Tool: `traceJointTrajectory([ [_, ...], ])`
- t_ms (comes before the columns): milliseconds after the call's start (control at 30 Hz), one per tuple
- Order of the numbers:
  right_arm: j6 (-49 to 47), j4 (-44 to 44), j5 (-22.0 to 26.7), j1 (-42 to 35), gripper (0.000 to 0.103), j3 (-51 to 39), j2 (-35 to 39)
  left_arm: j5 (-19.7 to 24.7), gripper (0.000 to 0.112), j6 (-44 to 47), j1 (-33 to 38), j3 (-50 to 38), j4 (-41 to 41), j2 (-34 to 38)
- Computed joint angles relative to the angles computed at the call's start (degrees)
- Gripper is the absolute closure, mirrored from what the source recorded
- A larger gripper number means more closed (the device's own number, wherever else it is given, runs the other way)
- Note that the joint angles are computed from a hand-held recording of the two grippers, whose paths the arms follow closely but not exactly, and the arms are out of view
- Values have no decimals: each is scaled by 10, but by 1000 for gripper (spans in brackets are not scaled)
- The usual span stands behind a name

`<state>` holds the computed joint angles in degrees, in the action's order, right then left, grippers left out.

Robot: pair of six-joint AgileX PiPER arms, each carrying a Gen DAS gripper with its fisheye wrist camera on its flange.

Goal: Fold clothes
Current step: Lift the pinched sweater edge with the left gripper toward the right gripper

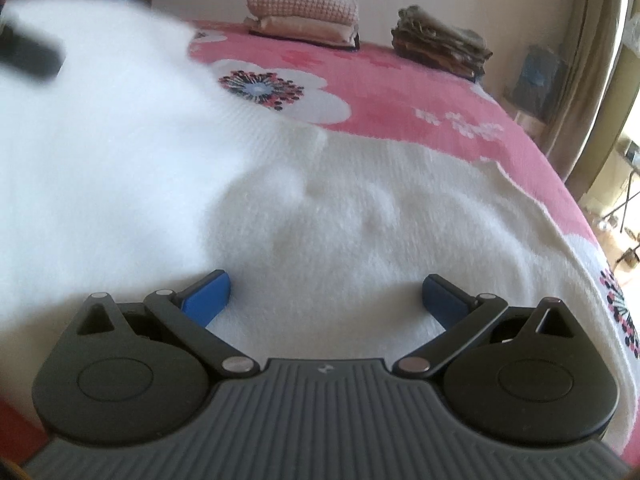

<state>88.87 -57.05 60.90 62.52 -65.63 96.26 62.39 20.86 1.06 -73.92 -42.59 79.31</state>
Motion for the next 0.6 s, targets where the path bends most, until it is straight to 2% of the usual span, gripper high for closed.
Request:
traceJointTrajectory([
  [233, 77, -80, -4, 19, 1, 47, 1, -1, 87, -71, -129, -56, 88, 10],
  [367, 121, -126, 13, 38, 1, 70, 8, 11, 87, -143, -190, -102, 154, 39],
  [467, 134, -130, -2, 30, 1, 83, -10, 36, 87, -182, -218, -168, 186, 77],
  [600, 158, -129, -45, 17, 1, 139, -81, 65, 87, -219, -258, -258, 203, 134],
])
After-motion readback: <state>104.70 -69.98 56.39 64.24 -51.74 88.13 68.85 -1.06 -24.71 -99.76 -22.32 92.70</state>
